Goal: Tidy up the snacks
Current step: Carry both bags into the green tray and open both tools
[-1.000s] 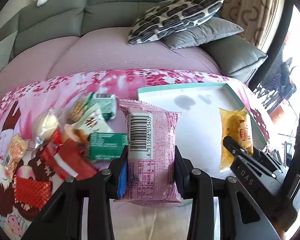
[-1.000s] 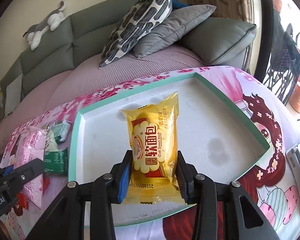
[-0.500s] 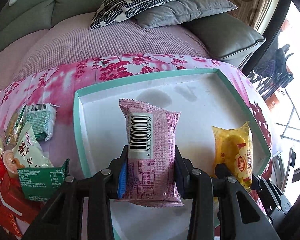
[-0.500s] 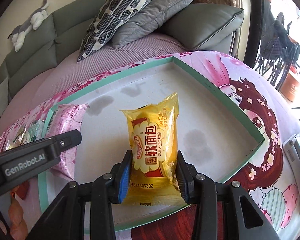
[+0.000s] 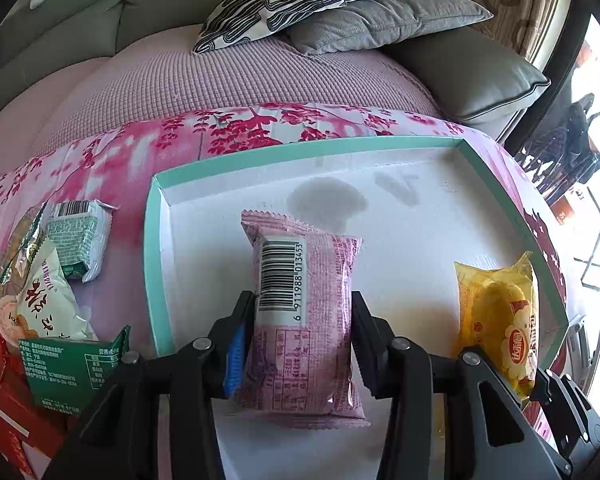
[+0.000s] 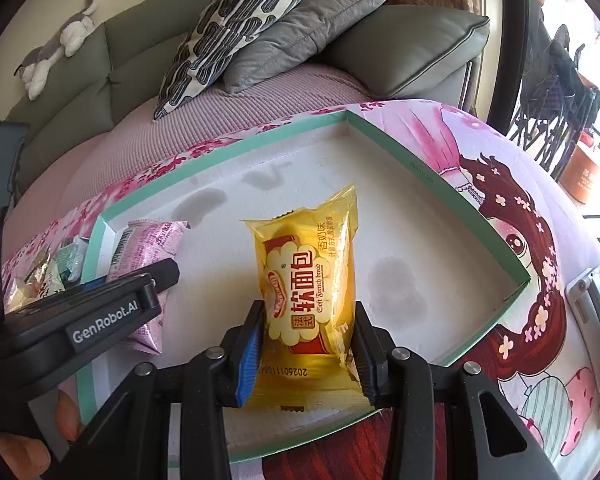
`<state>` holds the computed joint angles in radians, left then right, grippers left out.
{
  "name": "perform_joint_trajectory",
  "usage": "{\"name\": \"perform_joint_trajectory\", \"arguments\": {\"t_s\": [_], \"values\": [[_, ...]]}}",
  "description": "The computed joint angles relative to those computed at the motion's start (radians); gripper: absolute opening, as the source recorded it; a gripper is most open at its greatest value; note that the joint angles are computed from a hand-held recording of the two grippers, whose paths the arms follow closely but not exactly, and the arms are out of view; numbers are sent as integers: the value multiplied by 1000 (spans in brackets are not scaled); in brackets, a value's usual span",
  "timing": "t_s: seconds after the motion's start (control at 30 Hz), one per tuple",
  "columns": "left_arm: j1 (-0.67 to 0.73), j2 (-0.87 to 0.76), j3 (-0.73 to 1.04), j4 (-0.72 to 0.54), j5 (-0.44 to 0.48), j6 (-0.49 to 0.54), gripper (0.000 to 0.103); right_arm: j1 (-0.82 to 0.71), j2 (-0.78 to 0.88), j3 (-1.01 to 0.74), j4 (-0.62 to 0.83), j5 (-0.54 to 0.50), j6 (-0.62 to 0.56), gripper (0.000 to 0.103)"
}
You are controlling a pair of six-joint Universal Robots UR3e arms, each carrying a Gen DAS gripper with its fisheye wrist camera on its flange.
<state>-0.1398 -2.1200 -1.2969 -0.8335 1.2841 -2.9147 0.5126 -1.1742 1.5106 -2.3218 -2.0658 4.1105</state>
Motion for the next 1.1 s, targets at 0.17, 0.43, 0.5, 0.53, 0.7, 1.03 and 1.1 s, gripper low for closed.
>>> {"name": "perform_joint_trajectory", "arguments": {"t_s": [0.17, 0.43, 0.5, 0.53, 0.7, 1.03, 1.1], "values": [[-5, -15, -4, 43, -10, -22, 52, 0, 2, -3, 2, 1, 1, 43], [-8, 9, -34, 40, 17, 18, 53, 1, -2, -5, 15, 7, 4, 43], [7, 29, -67, 50, 11, 30, 53, 2, -2, -6, 16, 7, 5, 43], [16, 41, -86, 54, 8, 38, 53, 2, -2, -5, 14, 8, 3, 43], [70, 114, -200, 90, 9, 81, 53, 3, 3, -17, 21, 11, -7, 43], [148, 171, -274, 85, -36, 92, 60, 9, 14, -42, 54, 1, -12, 44], [152, 181, -283, 88, -41, 93, 63, 14, 21, -61, 84, -10, -12, 48]]}}
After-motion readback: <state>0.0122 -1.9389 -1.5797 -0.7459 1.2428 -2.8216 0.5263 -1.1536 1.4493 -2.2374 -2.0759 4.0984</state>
